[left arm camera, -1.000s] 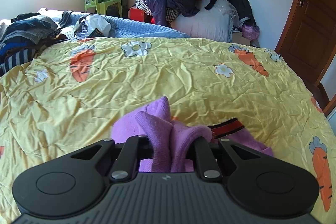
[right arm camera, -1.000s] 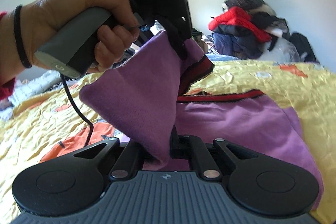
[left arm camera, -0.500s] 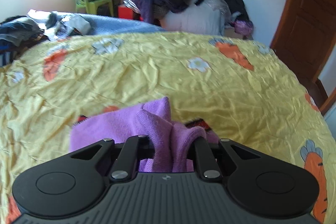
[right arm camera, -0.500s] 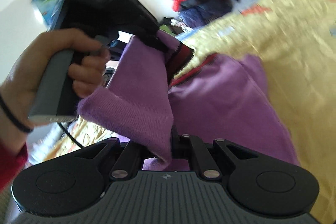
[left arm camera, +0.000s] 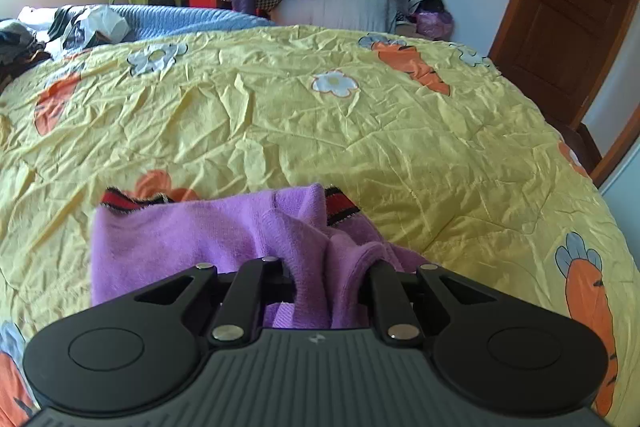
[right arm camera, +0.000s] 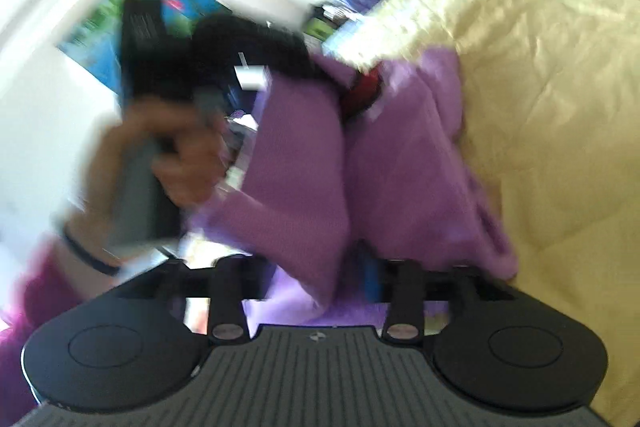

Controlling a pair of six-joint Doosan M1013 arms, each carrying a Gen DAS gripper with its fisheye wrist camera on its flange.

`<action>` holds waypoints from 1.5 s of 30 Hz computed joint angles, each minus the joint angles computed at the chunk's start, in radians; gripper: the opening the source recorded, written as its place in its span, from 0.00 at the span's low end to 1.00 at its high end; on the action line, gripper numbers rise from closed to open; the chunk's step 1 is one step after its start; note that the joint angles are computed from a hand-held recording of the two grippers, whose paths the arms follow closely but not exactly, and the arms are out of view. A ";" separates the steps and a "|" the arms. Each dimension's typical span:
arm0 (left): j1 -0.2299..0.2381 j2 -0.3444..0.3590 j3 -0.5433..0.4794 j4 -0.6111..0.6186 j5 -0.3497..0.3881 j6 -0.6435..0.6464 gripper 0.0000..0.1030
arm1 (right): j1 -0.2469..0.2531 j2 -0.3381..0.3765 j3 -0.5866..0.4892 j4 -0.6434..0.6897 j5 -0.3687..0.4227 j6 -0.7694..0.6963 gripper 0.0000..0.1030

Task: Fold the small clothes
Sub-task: 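Fold the lifted edge over onto the sweater body with both grippers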

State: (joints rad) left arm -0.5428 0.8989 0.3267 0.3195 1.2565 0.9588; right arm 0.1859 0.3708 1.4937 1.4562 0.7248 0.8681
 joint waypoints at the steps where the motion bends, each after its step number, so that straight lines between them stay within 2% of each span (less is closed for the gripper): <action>1: 0.002 -0.015 0.026 -0.002 -0.019 -0.004 0.13 | -0.017 -0.003 0.010 0.079 0.017 -0.059 0.54; 3: 0.008 -0.039 0.069 -0.015 -0.052 -0.018 0.13 | -0.038 -0.006 0.007 0.149 -0.025 -0.098 0.53; 4: 0.010 -0.049 0.086 -0.022 -0.064 -0.021 0.13 | -0.042 -0.002 -0.016 0.118 -0.063 -0.070 0.47; 6: 0.014 -0.061 0.108 -0.032 -0.081 -0.026 0.13 | -0.037 0.029 -0.104 -0.073 -0.109 0.029 0.36; 7: 0.014 -0.066 0.116 -0.035 -0.087 -0.027 0.13 | -0.031 0.052 -0.157 -0.197 -0.105 0.101 0.33; 9: 0.016 -0.075 0.131 -0.043 -0.100 -0.030 0.13 | -0.027 0.117 -0.276 -0.356 -0.012 0.200 0.24; 12: 0.017 -0.083 0.143 -0.052 -0.115 -0.032 0.13 | -0.017 0.217 -0.443 -0.451 0.164 0.268 0.22; 14: 0.018 -0.081 0.138 -0.059 -0.115 -0.022 0.13 | -0.002 0.270 -0.529 -0.496 0.240 0.300 0.22; 16: 0.018 -0.078 0.133 -0.062 -0.111 -0.015 0.13 | 0.007 0.308 -0.582 -0.507 0.270 0.325 0.22; 19: 0.020 -0.076 0.126 -0.072 -0.099 -0.012 0.13 | 0.009 0.355 -0.642 -0.502 0.258 0.416 0.22; 22: 0.022 -0.074 0.114 -0.091 -0.078 -0.003 0.16 | -0.004 0.397 -0.684 -0.410 0.248 0.485 0.22; 24: 0.024 -0.072 0.106 -0.120 -0.066 0.013 0.23 | -0.009 0.425 -0.723 -0.381 0.246 0.531 0.22; 25: 0.025 -0.070 0.101 -0.140 -0.062 0.029 0.30 | -0.008 0.433 -0.738 -0.398 0.235 0.557 0.22; 26: 0.027 -0.071 0.101 -0.172 -0.065 0.051 0.43 | -0.006 0.443 -0.757 -0.425 0.218 0.587 0.22; 27: 0.030 -0.077 0.111 -0.209 -0.079 0.067 0.50 | -0.007 0.447 -0.767 -0.444 0.204 0.614 0.24; 28: 0.033 -0.089 0.133 -0.244 -0.107 0.075 0.64 | -0.007 0.452 -0.779 -0.464 0.193 0.647 0.27; 29: 0.035 -0.101 0.156 -0.275 -0.136 0.083 0.69 | -0.006 0.457 -0.791 -0.491 0.181 0.673 0.29; 31: 0.034 -0.123 0.195 -0.298 -0.191 0.092 0.69 | -0.005 0.441 -0.775 -0.574 0.117 0.709 0.39; 34: 0.026 -0.168 0.268 -0.265 -0.272 0.097 0.69 | -0.010 0.365 -0.662 -0.680 0.006 0.712 0.42; 37: 0.012 -0.220 0.354 -0.174 -0.302 0.096 0.70 | -0.026 0.285 -0.536 -0.664 -0.062 0.607 0.44; 38: 0.008 -0.239 0.389 -0.142 -0.304 0.100 0.71 | -0.034 0.259 -0.498 -0.624 -0.050 0.544 0.46; 41: -0.008 -0.314 0.536 -0.012 -0.337 0.079 0.71 | -0.052 0.202 -0.411 -0.489 0.069 0.316 0.54; 42: -0.011 -0.338 0.586 0.033 -0.349 0.060 0.71 | -0.053 0.191 -0.393 -0.469 0.119 0.258 0.62; 43: -0.012 -0.360 0.631 0.072 -0.359 0.026 0.73 | -0.046 0.193 -0.400 -0.491 0.161 0.246 0.68; 45: 0.002 -0.395 0.705 0.066 -0.397 -0.003 0.77 | -0.032 0.180 -0.382 -0.552 0.154 0.270 0.71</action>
